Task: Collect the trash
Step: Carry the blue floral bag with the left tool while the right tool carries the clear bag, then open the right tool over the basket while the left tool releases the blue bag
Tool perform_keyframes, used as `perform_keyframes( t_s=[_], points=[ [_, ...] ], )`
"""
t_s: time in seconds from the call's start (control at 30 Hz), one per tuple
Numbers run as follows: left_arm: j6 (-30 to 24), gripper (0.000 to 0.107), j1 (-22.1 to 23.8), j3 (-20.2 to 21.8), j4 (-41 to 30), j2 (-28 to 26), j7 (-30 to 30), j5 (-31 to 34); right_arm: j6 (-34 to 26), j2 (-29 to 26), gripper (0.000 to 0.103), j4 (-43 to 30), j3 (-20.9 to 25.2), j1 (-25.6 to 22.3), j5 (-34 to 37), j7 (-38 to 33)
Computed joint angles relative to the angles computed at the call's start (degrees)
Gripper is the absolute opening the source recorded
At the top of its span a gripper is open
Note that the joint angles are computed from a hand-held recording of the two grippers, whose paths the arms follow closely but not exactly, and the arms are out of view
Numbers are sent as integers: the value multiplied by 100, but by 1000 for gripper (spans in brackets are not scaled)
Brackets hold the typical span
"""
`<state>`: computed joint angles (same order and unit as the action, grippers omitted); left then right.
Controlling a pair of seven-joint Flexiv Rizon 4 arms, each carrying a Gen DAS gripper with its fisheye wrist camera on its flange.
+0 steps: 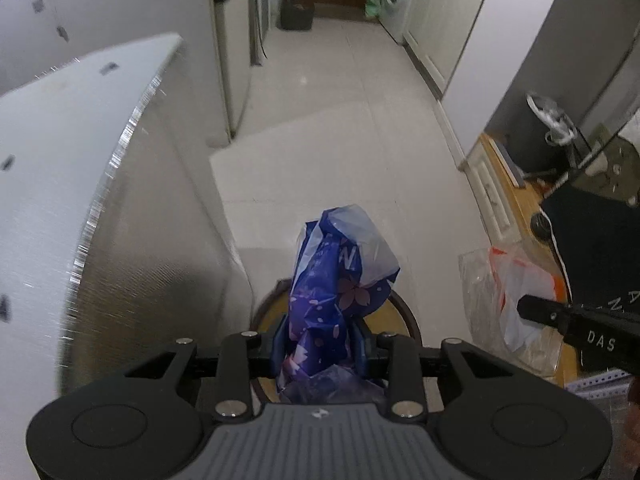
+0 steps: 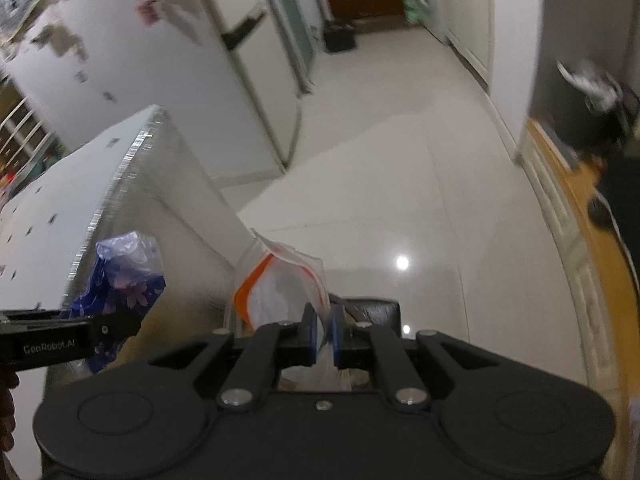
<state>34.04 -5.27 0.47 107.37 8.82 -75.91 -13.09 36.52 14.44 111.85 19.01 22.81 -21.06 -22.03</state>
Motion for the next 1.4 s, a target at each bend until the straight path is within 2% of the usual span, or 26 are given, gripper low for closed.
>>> perform_keyframes(
  t_s=[0.2, 0.37, 0.47, 0.6, 0.73, 0.93, 1.03, 1.2, 1.27, 1.33, 1.4],
  points=[
    [292, 34, -72, -54, 343, -276, -122, -39, 208, 143, 7, 635, 24, -126, 190, 563],
    [606, 34, -75, -57, 610, -549, -281, -66, 766, 77, 7, 1078, 9, -166, 214, 983],
    [818, 34, -60, -52, 745, -713, -386, -77, 1198, -109, 7, 1228, -31, -155, 266, 1203],
    [1106, 34, -47, -47, 932, -906, -358, -175, 1410, -569, 7, 1207, -45, -76, 215, 1694],
    [1329, 34, -56, -80, 1050, -1115, -328, -233, 1228, -1094, 7, 1016, -78, 107, -15, 2436],
    [1597, 34, -17, -82, 1225, -1329, -78, -419, 950, -1766, 8, 655, -207, 500, 233, 3284],
    [1749, 34, 2, -103, 1289, -1458, 50, -537, 460, -1950, 8, 443, -262, 707, -33, 3633],
    [1941, 34, -13, -175, 1283, -1713, 101, -630, 279, -2017, 9, 396, -288, 856, -76, 4044],
    [1984, 34, -8, -196, 1315, -1750, 180, -713, 303, -2032, 13, 404, -313, 827, 96, 4133],
    [2024, 34, -4, -222, 1331, -1800, 304, -777, 237, -2045, 28, 374, -322, 823, 199, 4202],
    [2044, 34, -16, -234, 1323, -1856, 353, -764, 49, -2072, 33, 298, -329, 852, 141, 4179]
  ],
)
